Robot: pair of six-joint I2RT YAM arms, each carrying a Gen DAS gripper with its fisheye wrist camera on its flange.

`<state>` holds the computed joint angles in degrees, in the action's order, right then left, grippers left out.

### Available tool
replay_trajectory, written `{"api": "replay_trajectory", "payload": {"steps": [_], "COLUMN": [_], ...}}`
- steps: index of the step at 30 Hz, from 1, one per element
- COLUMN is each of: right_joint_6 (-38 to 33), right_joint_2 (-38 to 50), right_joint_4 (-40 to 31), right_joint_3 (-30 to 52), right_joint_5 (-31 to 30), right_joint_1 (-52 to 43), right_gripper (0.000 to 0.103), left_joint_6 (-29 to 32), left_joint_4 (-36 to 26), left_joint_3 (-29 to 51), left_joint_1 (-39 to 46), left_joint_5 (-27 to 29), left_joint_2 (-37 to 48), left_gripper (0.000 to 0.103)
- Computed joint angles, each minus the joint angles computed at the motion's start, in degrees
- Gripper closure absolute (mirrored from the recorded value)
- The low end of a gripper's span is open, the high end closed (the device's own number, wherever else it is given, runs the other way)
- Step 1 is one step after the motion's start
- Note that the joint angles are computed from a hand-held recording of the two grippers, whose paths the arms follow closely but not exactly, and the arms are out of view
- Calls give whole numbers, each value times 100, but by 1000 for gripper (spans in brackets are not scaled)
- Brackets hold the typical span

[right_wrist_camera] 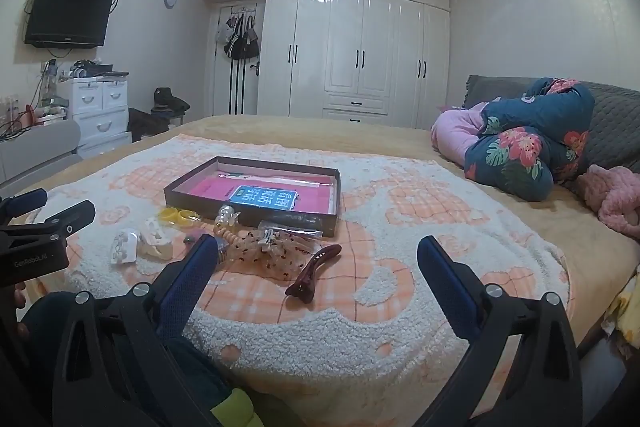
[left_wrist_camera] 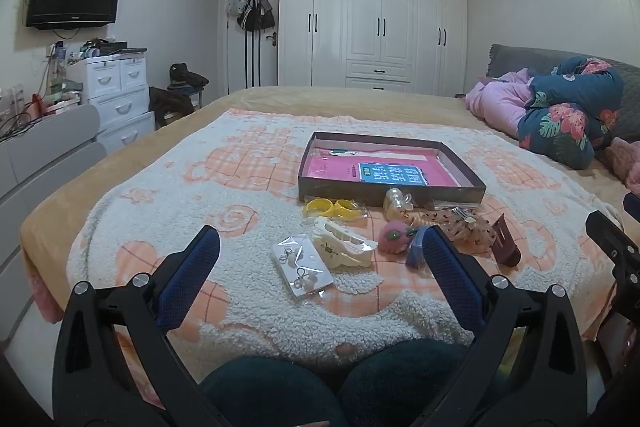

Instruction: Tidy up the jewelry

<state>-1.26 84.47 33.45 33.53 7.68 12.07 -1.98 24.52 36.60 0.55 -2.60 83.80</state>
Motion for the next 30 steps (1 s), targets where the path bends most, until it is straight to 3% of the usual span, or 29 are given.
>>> {"api": "replay_trajectory", "payload": {"steps": [30], "right_joint_6": [0], "right_joint_2": [-151], "right_joint_4": [-31], "right_joint_3": [-31], "right_joint_5": [-34], "right_joint_1": [-63], "right_gripper": [6], "left_joint_6": [-6], "left_joint_4": [30], "left_joint_3": [46], "left_joint_1": [-29], "left_joint_5": [-32], "left_joint_2": [30], "left_gripper": [10]}}
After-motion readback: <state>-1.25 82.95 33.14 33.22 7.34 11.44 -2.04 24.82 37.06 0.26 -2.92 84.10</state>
